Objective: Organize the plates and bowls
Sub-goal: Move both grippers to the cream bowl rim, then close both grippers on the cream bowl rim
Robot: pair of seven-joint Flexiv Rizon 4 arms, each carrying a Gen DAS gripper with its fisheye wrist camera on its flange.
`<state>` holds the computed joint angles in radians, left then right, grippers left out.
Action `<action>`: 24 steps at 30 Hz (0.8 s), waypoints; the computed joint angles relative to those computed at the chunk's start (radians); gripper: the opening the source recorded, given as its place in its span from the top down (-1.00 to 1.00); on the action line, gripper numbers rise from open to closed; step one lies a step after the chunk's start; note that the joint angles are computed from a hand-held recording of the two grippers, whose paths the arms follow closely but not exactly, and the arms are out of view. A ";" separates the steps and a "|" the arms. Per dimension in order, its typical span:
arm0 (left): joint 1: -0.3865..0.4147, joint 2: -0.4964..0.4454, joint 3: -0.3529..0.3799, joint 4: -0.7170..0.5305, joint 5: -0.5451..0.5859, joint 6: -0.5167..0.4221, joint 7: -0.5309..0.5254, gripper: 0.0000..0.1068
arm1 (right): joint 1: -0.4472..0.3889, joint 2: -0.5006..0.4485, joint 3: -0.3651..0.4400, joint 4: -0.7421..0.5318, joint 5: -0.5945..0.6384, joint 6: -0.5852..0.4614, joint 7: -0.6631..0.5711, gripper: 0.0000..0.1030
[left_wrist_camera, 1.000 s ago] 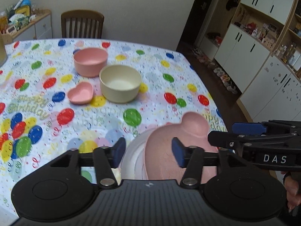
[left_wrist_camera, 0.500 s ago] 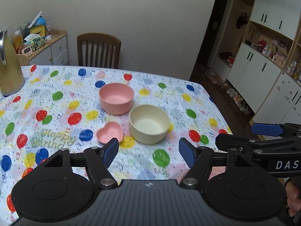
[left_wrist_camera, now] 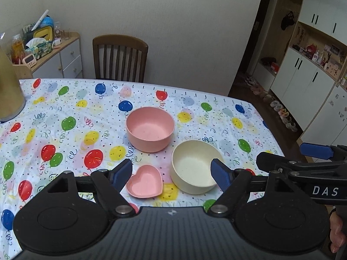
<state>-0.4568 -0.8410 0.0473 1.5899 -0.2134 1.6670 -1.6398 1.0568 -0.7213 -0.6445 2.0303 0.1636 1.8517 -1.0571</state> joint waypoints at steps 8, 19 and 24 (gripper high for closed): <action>0.066 -0.110 -0.049 -0.178 0.003 -0.157 0.042 -0.48 | -0.110 -0.086 0.059 -0.137 -0.096 -0.108 0.072 -0.99; 0.090 -0.262 -0.069 -0.415 0.035 -0.353 0.062 -0.48 | -0.326 -0.128 0.242 -0.273 -0.271 -0.274 0.191 -0.77; 0.094 -0.306 -0.072 -0.480 0.041 -0.395 0.044 -0.48 | -0.427 -0.145 0.341 -0.334 -0.328 -0.329 0.229 -0.57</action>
<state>-0.3625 -1.1466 -0.0244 1.1097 -0.1723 1.2718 -1.5962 0.6300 -0.8665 -0.3039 1.6960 -0.1644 1.5227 -0.8278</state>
